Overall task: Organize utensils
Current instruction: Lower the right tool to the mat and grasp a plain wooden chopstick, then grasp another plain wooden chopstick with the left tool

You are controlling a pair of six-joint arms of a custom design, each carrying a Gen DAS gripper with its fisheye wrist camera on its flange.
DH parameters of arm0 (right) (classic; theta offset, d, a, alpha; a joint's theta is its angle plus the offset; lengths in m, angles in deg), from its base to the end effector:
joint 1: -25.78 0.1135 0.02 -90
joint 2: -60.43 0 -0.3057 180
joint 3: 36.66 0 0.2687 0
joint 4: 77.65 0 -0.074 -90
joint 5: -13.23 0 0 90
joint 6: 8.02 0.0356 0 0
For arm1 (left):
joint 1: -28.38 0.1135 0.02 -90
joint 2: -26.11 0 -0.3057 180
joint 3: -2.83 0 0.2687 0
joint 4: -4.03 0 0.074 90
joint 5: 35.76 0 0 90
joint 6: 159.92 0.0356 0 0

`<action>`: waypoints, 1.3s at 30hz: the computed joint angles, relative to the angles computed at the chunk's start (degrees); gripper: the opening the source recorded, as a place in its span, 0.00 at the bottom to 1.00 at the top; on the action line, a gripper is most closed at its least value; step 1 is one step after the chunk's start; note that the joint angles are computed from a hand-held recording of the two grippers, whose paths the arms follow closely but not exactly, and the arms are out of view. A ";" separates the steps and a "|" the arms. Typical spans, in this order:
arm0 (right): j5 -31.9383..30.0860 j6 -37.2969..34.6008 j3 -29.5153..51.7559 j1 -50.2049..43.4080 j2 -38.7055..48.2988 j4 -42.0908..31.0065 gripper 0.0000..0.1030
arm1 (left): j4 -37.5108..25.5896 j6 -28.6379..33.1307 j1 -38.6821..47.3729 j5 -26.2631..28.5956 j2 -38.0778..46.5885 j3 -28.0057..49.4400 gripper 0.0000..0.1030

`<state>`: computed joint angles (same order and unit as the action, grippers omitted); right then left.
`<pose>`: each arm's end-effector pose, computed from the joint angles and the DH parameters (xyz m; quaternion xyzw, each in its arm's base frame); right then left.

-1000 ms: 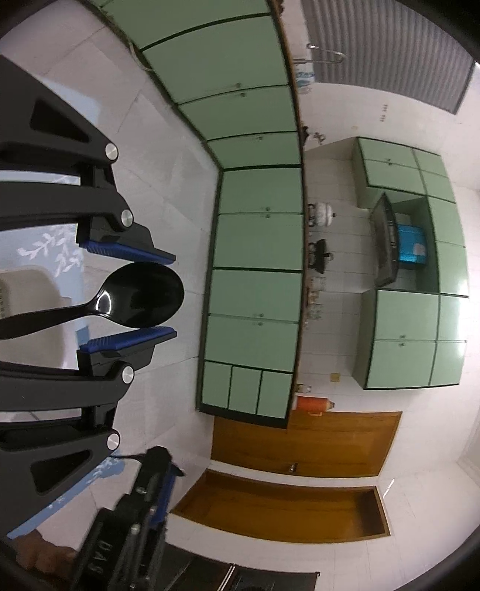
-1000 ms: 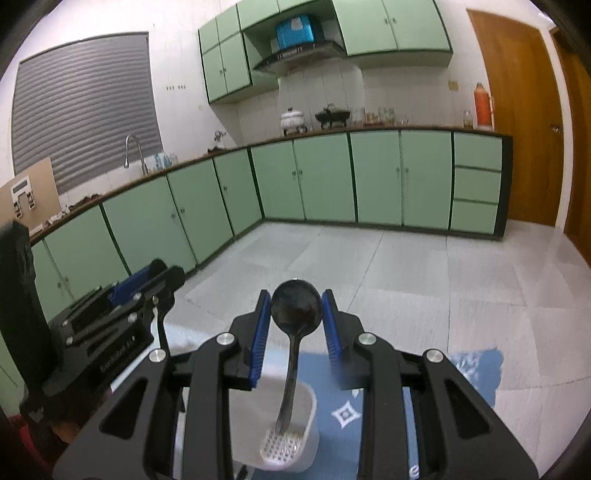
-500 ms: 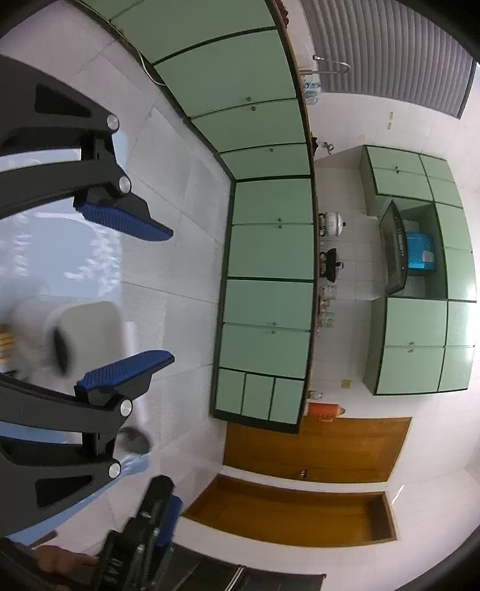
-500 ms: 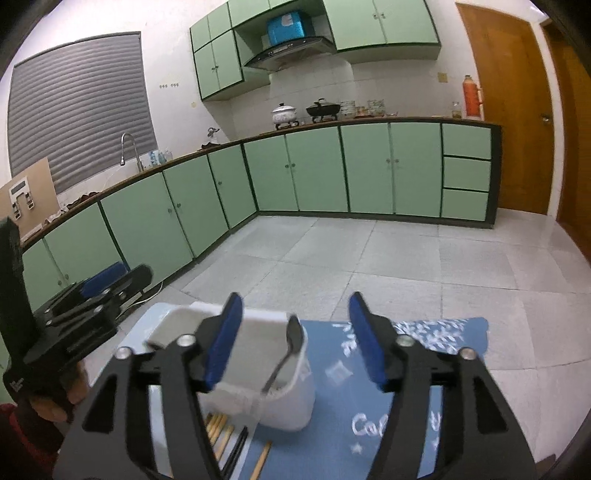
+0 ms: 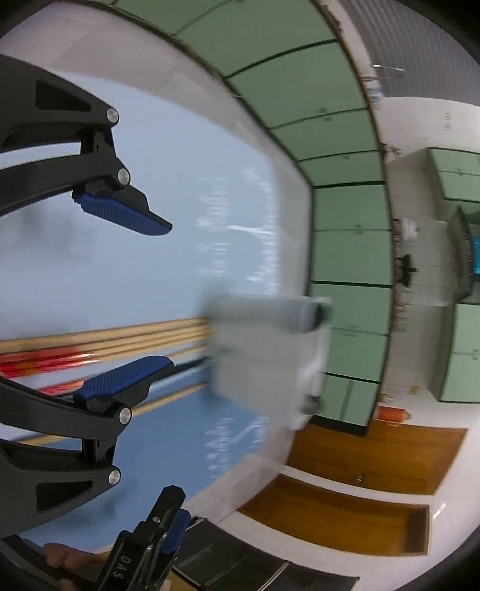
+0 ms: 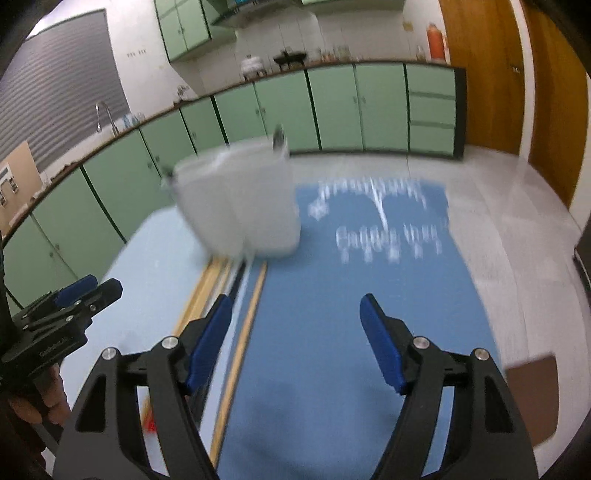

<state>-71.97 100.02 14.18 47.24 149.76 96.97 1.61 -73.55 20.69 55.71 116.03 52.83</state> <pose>0.2856 0.1091 0.1761 -0.0110 0.9193 0.0960 0.3814 0.3038 -0.0419 0.1730 0.0376 0.9139 -0.0515 0.4009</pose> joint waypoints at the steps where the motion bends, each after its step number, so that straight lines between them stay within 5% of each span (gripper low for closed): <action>1: 1.69 0.47 -1.55 1.34 -0.64 0.32 0.65 | -0.09 0.02 -0.35 -0.52 -0.53 -1.64 0.65; 18: 7.64 8.75 -10.20 16.28 -3.10 2.19 0.45 | -0.59 -0.81 -2.13 -0.27 -8.45 -14.67 0.61; 31: 12.62 10.87 -11.25 20.00 1.45 5.87 0.34 | 6.55 -2.42 -4.59 -2.18 -6.05 -18.45 0.56; 39: 13.95 10.36 -10.94 18.67 1.91 5.28 0.10 | 7.76 -3.55 -3.89 -2.18 -6.08 -18.98 0.41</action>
